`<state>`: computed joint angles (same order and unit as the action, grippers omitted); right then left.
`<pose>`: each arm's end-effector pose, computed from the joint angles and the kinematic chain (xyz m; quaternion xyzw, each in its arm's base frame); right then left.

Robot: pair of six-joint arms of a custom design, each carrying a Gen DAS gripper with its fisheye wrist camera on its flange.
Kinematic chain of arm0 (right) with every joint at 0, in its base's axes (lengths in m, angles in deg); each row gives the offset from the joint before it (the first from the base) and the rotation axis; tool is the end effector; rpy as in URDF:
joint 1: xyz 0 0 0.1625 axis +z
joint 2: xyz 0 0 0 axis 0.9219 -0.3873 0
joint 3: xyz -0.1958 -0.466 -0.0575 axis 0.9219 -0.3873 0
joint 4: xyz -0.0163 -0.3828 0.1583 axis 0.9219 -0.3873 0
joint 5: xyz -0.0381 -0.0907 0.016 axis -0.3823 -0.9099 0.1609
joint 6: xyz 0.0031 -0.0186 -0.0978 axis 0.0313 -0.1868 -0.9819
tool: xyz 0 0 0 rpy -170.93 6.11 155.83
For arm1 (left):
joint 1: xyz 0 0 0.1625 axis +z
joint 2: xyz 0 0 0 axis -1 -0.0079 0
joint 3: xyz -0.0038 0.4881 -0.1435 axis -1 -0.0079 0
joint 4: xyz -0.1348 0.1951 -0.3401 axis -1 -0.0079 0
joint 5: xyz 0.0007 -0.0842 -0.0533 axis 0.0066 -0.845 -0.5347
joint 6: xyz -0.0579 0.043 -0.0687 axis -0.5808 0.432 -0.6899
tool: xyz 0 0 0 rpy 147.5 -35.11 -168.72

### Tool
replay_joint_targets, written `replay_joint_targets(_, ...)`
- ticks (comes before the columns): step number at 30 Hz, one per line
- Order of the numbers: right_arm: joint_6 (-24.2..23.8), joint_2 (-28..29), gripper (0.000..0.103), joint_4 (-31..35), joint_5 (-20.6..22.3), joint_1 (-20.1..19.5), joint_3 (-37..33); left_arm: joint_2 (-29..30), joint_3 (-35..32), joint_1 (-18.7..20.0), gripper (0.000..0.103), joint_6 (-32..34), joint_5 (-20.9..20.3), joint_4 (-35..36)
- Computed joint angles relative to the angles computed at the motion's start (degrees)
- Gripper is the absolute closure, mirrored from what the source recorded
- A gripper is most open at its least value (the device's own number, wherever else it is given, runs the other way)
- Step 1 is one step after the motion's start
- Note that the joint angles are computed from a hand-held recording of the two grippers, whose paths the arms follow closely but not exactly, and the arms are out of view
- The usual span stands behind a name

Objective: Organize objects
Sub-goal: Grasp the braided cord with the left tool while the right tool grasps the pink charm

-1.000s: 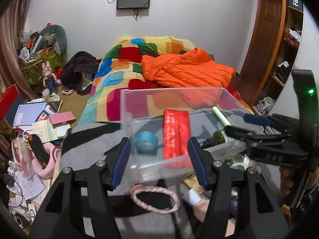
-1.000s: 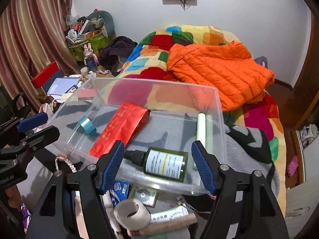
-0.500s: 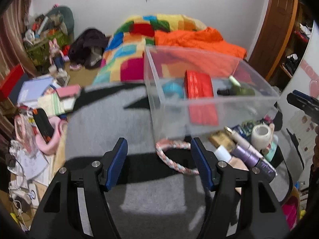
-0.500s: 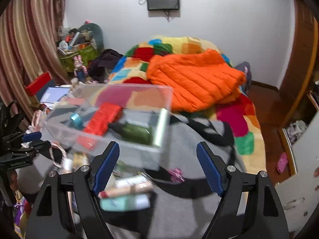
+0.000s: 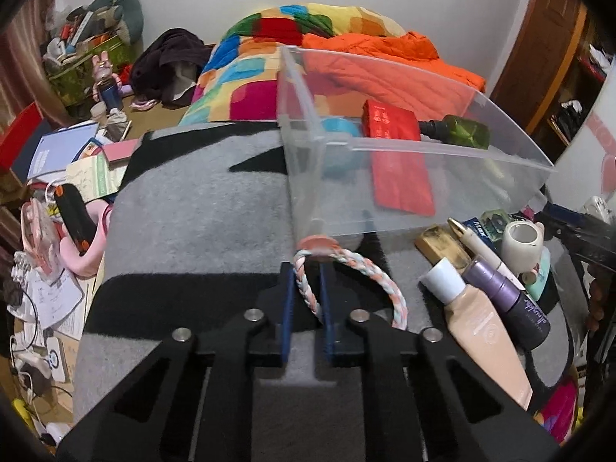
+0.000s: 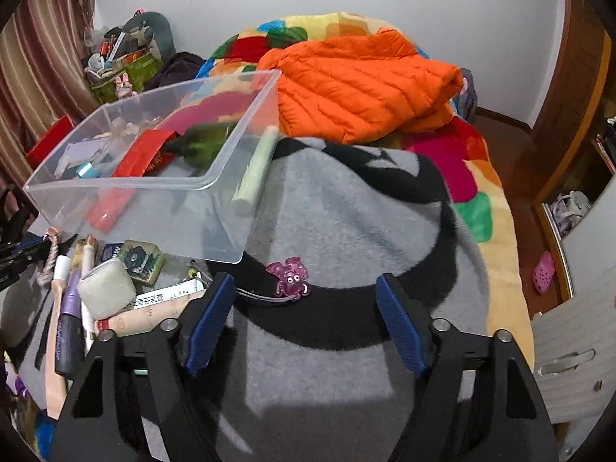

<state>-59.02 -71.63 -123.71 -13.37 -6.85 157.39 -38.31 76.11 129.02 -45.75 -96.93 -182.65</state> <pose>-0.1619 -0.5274 0.2836 0.1881 -0.8952 0.2501 0.3174 -0.2658 -0.4870 -0.1082 0.1292 0.9048 -0.2599 0.3115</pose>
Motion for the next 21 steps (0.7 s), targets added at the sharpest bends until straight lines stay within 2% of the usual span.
replay_joint_targets(2, -0.2, 0.6, 0.046, 0.6, -0.5, 0.2, -0.5, -0.1, 0.8, -0.4, 0.095, -0.7, 0.7, -0.3)
replay_joint_targets(4, 0.1, 1.4, 0.063, 0.5, -1.3, 0.3, -1.0, 0.0, 1.5, -1.1, 0.096, -1.2, 1.7, -0.6)
replay_joint_targets(5, -0.2, 1.8, 0.067, -0.9, -1.4, 0.4, -0.9, 0.0, 1.9, -1.4, 0.096, -1.4, 2.1, -0.8)
replay_joint_targets(7, -0.6, 1.8, 0.083, -1.1, -1.2, 0.4, -0.9, 0.0, 2.7, -2.0, 0.097, -1.8, 2.5, -1.4)
replay_joint_targets(14, -1.3, 1.6, 0.084, -5.5, 0.3, -0.2, 0.9, -0.1, 4.9, -4.5, 0.098, -4.0, 5.4, -2.7)
replay_joint_targets(21, -0.3, -1.5, 0.084, -6.7, 4.2, -1.2, 3.2, -1.2, 6.7, -7.0, 0.099, -4.5, 7.6, -4.5)
